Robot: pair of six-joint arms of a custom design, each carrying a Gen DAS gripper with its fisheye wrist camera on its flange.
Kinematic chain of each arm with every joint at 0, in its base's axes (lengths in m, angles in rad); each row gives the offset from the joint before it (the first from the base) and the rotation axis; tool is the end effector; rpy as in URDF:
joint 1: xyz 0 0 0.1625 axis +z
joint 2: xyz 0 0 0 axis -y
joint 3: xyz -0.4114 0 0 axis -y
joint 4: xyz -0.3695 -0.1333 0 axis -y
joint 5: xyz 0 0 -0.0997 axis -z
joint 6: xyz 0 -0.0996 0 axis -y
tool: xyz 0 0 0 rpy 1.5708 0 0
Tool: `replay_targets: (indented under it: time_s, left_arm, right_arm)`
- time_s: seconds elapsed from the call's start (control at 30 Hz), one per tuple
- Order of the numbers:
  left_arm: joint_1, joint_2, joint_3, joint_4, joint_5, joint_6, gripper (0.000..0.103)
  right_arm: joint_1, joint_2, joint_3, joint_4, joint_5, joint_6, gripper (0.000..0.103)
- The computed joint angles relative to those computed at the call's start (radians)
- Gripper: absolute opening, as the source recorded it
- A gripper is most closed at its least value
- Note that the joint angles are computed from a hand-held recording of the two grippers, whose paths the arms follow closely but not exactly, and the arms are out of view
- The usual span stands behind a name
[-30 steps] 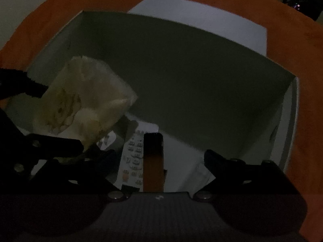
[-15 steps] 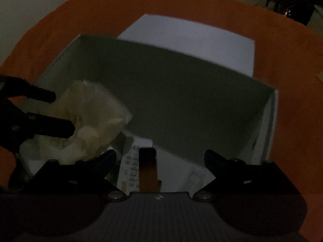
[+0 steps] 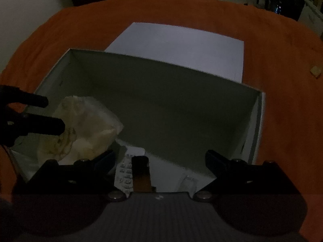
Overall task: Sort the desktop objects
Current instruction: 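Open both tools to drop bag and marker, then withdraw from the box, then grasp the white embossed lid edge with the left tool while the right grasps it too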
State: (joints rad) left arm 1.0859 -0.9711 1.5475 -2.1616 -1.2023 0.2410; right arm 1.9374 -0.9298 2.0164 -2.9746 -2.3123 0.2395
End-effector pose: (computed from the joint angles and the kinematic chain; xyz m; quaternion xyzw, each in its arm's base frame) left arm -0.1500 -0.6477 0.2093 0.3478 0.9195 -0.0293 0.1810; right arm 0.2536 -0.4764 0.1265 0.0013 -0.9221 0.2473 0.2975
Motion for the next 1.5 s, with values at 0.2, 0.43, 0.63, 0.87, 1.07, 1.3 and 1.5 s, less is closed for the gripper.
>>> replay_targets:
  time_s: [0.2,0.43,0.63,0.87,1.07,1.3,1.5]
  left_arm:
    - [-0.010,0.012,-0.032,-0.013,-0.002,0.021,0.103]
    - [-0.015,0.034,-0.080,-0.040,-0.005,0.031,0.103]
    - [-0.009,0.068,-0.133,-0.051,0.020,0.031,0.103]
    - [-0.002,0.122,-0.220,-0.047,0.050,0.031,0.103]
    - [0.007,0.220,-0.389,0.017,0.079,0.081,0.102]
    - [0.053,0.390,-0.651,0.111,0.045,0.118,0.103]
    - [0.087,0.506,-0.798,0.120,0.022,0.144,0.103]
  right_arm:
    - [0.006,-0.019,-0.020,0.019,-0.003,-0.015,0.098]
    - [0.013,-0.035,-0.048,-0.005,-0.017,-0.044,0.098]
    - [0.013,-0.040,-0.060,-0.035,-0.038,-0.068,0.098]
    - [0.003,-0.059,-0.070,-0.060,-0.048,-0.071,0.098]
    - [-0.038,-0.092,-0.108,-0.028,-0.016,-0.052,0.098]
    - [-0.099,-0.075,-0.193,0.049,-0.058,-0.048,0.098]
    - [-0.174,-0.043,-0.264,0.096,-0.019,-0.059,0.098]
